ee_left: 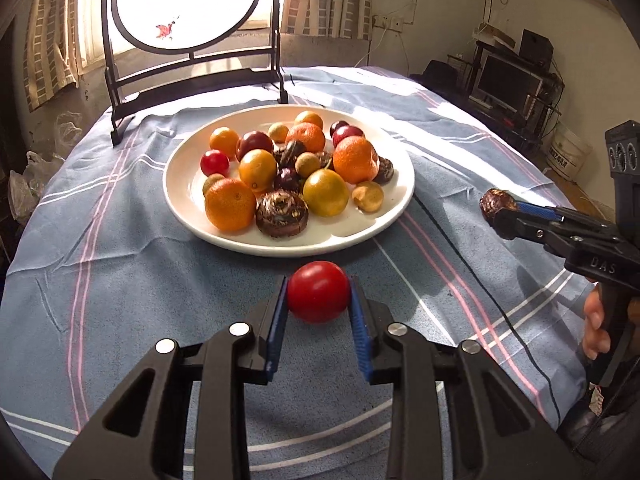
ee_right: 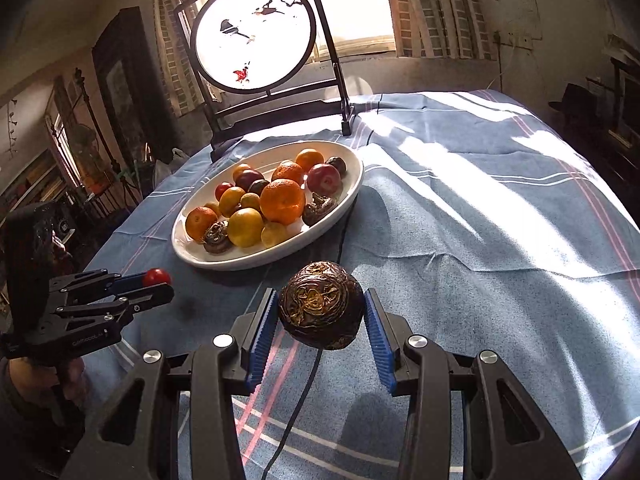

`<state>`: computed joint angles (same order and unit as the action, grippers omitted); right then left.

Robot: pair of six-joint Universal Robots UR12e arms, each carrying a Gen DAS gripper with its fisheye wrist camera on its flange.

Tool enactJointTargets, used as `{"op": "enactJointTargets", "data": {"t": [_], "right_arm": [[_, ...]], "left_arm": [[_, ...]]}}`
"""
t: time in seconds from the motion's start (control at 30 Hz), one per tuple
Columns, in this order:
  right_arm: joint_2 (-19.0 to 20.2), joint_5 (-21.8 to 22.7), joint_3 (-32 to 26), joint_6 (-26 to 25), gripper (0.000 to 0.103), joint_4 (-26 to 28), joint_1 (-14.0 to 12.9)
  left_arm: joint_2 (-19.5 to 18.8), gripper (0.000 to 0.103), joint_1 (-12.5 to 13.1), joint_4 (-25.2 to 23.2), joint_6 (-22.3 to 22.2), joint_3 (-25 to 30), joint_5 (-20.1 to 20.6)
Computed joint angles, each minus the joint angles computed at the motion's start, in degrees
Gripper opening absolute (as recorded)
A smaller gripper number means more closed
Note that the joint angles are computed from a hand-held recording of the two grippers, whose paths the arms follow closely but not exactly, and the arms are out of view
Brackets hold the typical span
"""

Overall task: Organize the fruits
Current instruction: 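Place both held fruits on the white plate and open both tools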

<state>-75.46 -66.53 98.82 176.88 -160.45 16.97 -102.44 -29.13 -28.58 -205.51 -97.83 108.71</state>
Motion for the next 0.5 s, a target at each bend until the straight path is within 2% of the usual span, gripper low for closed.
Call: {"op": "enactJointTargets", "data": {"t": [0.1,0.2,0.37,0.4,0.47,0.5], "right_arm": [[1.2,0.3,-3.6,-0.6,0.044,1.1,0.9],[3.9,0.6,-9.1,-1.2,0.044,2.4,2.4],[10.3,2.7,-19.5,-0.7,0.045,9.7,4.1],[11.2,1.7,-20.6,-0.4,0.046,10.1,4.5],[11.9,-0.1,-21.3,0.8,0.050,9.6,4.9],[11.7,0.8,-20.9,1.3,0.051,9.5,4.7]], "left_arm": [[0.0,0.029,1.1,0.8,0.4,1.2,0.8],[-1.1,0.029,3.3,0.0,0.1,3.5,-1.4],[-3.6,0.031,6.5,-1.1,-2.3,6.6,-5.4],[-3.8,0.035,7.1,-1.2,-2.8,6.8,-6.6],[-3.8,0.064,7.4,-1.4,-4.0,6.9,-6.1],[-3.4,0.070,7.3,-0.4,-4.4,6.3,-5.3]]}}
